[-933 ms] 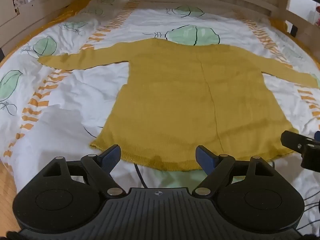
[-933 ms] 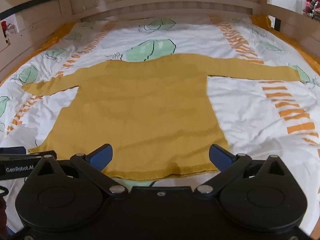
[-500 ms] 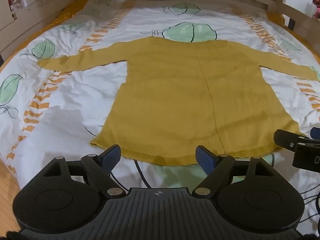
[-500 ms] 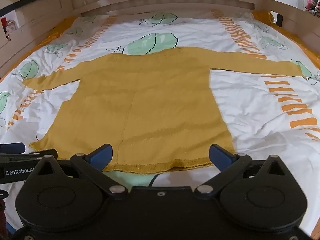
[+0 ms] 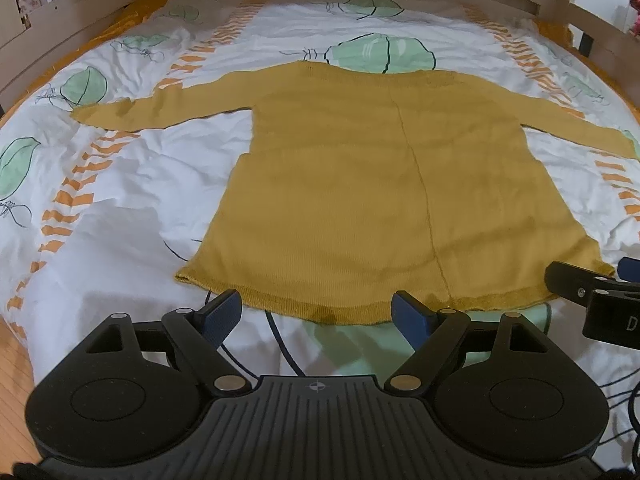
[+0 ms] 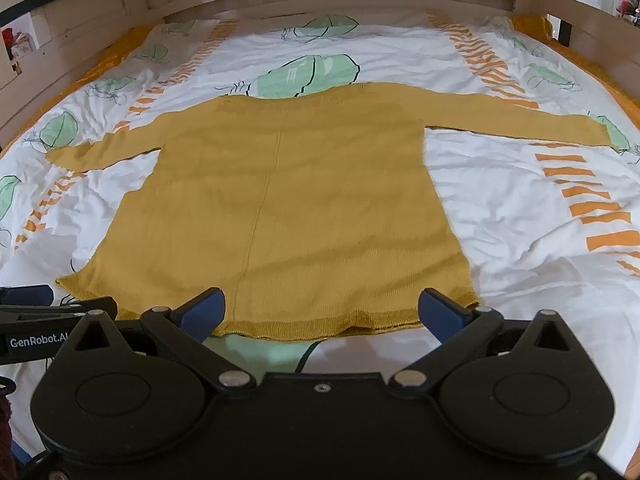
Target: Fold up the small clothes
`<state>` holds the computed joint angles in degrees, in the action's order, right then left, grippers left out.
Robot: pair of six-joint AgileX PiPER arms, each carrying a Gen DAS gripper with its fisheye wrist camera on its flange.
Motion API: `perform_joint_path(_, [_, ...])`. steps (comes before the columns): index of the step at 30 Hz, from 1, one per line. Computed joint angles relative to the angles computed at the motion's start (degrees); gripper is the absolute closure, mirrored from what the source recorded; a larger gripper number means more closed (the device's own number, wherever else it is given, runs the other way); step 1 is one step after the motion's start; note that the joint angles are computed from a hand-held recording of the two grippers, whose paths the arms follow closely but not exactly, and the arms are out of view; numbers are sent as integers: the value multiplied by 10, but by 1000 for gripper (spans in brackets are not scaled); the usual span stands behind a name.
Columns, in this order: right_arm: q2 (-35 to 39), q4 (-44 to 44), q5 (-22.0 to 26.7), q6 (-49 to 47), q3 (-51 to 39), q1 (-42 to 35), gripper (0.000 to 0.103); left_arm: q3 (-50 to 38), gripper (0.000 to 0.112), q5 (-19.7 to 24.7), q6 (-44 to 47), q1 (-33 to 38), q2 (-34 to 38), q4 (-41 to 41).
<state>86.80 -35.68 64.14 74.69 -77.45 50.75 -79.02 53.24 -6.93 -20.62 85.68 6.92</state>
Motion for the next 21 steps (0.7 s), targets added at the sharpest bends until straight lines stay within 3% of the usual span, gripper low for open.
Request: perform_joint_path(21, [-1,9,-9,2,8,-3,1,-4,31,0,-1,9,4,0])
